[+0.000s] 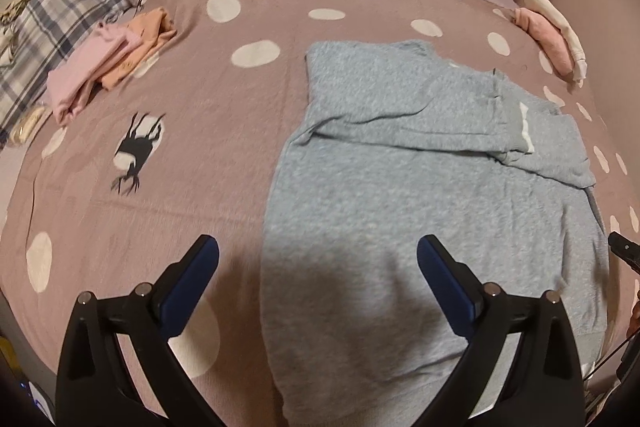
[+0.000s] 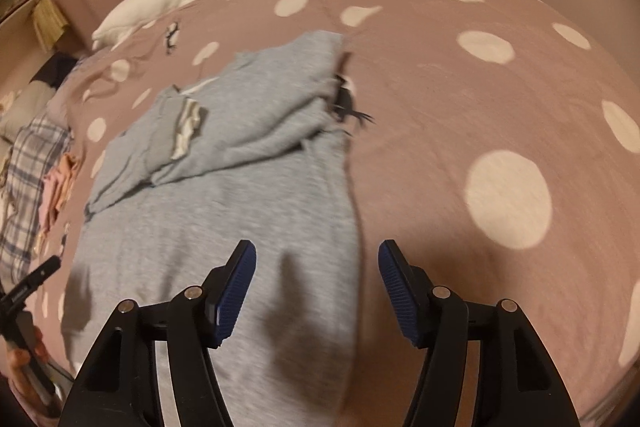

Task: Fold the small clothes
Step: 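Move both grippers to the hem and grasp the hem edge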

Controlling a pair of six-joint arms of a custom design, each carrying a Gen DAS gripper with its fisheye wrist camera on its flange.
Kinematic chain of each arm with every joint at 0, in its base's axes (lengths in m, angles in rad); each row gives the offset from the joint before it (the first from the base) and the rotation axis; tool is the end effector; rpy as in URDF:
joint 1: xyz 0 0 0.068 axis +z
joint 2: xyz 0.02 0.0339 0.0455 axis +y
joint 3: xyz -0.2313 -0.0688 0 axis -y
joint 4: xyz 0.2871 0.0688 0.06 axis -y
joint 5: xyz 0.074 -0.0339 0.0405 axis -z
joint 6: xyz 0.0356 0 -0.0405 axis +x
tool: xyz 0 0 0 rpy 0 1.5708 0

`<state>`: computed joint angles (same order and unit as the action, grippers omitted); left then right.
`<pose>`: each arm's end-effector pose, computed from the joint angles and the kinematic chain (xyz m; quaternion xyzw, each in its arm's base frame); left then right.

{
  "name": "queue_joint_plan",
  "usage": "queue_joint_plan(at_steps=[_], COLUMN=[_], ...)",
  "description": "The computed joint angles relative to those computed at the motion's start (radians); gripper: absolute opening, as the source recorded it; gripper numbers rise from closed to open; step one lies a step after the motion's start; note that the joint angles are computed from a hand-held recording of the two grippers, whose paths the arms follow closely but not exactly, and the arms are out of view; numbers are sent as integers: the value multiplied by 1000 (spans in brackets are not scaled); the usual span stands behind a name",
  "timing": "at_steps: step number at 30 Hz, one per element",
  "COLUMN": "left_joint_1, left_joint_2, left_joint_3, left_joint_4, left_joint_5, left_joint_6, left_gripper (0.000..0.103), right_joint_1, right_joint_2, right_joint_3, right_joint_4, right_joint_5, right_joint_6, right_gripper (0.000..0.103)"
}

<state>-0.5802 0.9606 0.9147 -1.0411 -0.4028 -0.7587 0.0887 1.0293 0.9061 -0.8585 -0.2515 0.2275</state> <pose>0.1972 -0.1126 0.2553 -0.1325 0.9432 0.0067 0.3046 0.2516 0.0313 0.2458 0.0295 0.9496 0.1639 0.2655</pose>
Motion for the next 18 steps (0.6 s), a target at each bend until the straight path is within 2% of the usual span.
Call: queue_joint_plan(at_steps=[3,4,6,7,10,12,14,16,18], left_joint_1=[16,33,86,137,249,279,343,368,353], left_joint_2=[-28,-51,-113,-166,-281,-350,-428,-474,-523], left_joint_3=[-32,-52,-105,-150,-243,-280,-327,-357,-377], left_joint_4=[-12,-6,19,44,86,101,125,128,105], left_joint_5=[30,67,178,278,483,549,692,776,786], left_joint_6=[-15,-14,-1,5,6,-4,0,-5,-7], left_gripper=[100,100,100,100,100,100,100,100,100], right_joint_1=[-30,-42,-62,-71,-99,-125,-148,-162,-171], right_joint_2=[-10,-12,-4,-6,-7,-6,-1,5,5], right_joint_3=[-11,-17,-21,-26,-40,-45,-41,-41,-41], right_joint_4=[-20,-32,-49,-57,-83,-103,-130,-161,-208], right_joint_5=[-10,-18,-37,-53,-125,-192,-264,-323,-362], right_joint_6=[-14,-24,-39,-46,-82,-111,-134,-168,-214], right_gripper=[67,70,70,70,70,70,70,70,70])
